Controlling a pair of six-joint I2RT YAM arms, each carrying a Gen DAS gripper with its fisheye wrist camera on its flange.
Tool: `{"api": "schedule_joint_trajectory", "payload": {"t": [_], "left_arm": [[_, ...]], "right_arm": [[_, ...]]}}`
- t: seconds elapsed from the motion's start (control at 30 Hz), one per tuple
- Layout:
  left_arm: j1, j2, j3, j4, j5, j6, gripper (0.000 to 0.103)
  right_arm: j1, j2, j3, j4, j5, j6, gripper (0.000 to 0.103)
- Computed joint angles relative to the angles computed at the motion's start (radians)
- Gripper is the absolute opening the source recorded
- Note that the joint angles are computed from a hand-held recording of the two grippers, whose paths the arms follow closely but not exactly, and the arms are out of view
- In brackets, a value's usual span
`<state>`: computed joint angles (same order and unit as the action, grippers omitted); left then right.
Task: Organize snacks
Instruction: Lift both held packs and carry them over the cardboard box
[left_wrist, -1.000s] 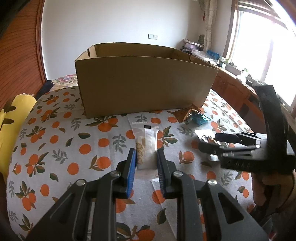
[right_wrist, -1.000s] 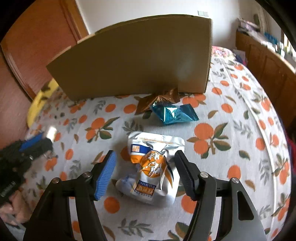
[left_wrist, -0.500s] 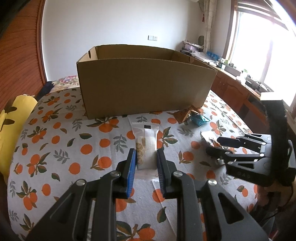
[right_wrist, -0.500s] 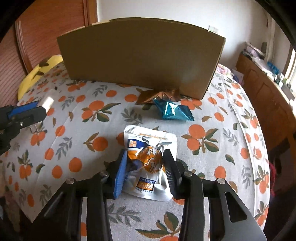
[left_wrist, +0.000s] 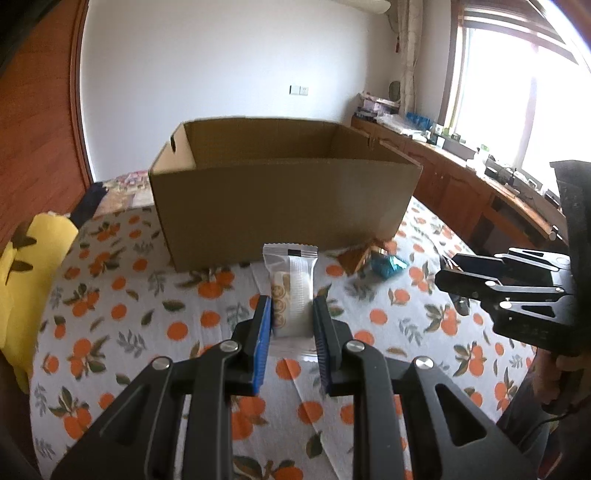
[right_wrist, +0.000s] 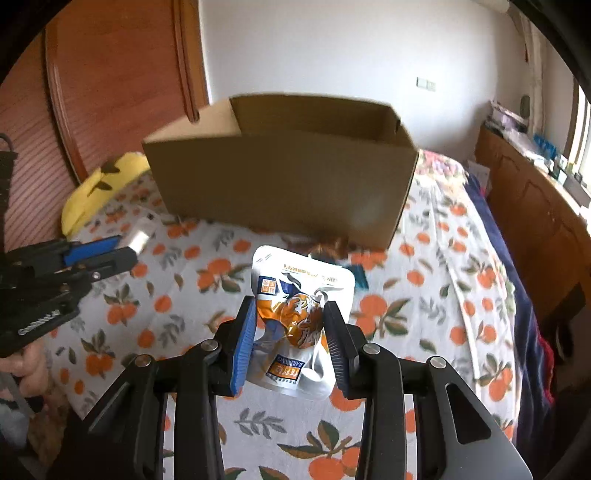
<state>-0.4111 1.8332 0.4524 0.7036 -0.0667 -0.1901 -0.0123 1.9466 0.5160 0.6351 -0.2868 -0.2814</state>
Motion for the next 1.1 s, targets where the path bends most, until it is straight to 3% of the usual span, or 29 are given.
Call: {"api": "schedule_joint_trajectory", "payload": {"t": [0.23, 0.43, 0.77, 1.1], "left_arm": [[0.038, -0.062, 0.119, -0.103, 0.029, 0.065, 0.020], [0.073, -0.011, 0.288, -0.172, 0.050, 0.117, 0.020], [0.152, 0.216, 0.591, -0.248, 0.090, 0.130, 0.020], [0.188, 0.396, 0.745, -0.275, 0.134, 0.098, 0.020]], "right_arm": [[-0.001, -0.141, 0.034, -0.078, -0.039, -0.015, 0.036], [0.001, -0.163, 0.165, -0.153, -0.065, -0.026, 0.037], [-0.007, 0.049, 0.478, -0.208, -0.134, 0.001, 0.037], [0.013, 0.300, 0.730, -0.251, -0.147, 0.033, 0.037]]}}
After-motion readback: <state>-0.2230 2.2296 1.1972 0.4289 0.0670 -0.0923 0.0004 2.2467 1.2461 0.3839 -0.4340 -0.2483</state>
